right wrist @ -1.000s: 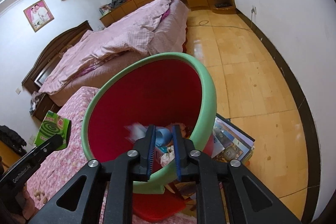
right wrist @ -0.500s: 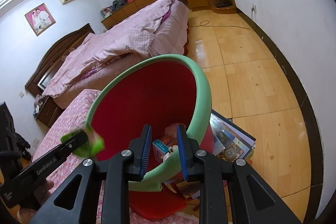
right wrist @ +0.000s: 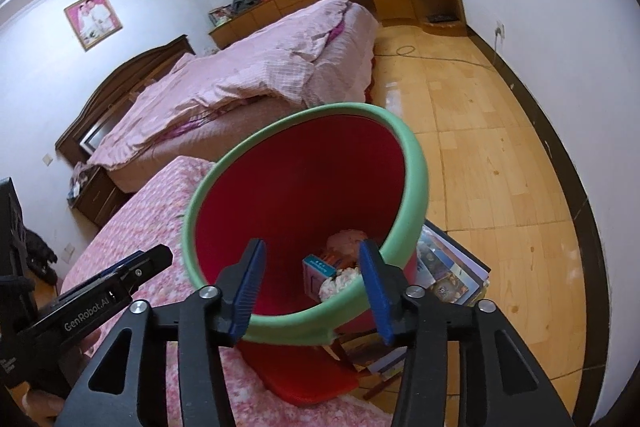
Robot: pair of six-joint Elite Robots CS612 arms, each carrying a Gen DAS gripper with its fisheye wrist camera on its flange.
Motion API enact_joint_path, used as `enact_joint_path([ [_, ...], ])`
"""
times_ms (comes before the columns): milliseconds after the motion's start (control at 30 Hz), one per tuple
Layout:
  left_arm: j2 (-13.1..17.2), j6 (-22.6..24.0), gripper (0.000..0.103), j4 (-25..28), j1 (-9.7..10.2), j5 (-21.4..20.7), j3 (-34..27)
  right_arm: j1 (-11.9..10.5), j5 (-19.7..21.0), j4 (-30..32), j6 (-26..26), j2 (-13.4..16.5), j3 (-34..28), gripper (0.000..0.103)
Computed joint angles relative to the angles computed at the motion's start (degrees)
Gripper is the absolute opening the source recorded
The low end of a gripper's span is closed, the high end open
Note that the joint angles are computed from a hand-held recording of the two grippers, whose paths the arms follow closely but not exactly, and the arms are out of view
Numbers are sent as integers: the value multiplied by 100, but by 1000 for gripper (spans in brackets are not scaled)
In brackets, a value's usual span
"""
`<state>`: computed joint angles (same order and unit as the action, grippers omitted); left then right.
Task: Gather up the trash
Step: 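Move both grippers back over the bedspread near the peanut shells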
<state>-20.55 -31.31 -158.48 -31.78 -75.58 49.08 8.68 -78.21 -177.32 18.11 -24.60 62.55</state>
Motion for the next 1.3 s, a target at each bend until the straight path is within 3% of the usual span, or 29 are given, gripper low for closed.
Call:
enact_joint_path([
  [600,-1133,-774,47,-695,-100,977,2052,307,172,-489,-636,-361,563,65],
  [800,-1443,-1017,56,-982,-127,1296,2659,421,278,-683,-898,-473,757,69],
  [867,-1534,-1124,59,-1028,-148,1422,2836,454,370,-716,-973,-504,816,75],
  [933,-1625,-1240,67,-1044,-176,1559,3005,475,444,-757,-1032,-516,850,76],
  [1300,-1933,-1729,74,-1080,-268,2080,3656,639,439,-954,-1456,-603,1085,77],
])
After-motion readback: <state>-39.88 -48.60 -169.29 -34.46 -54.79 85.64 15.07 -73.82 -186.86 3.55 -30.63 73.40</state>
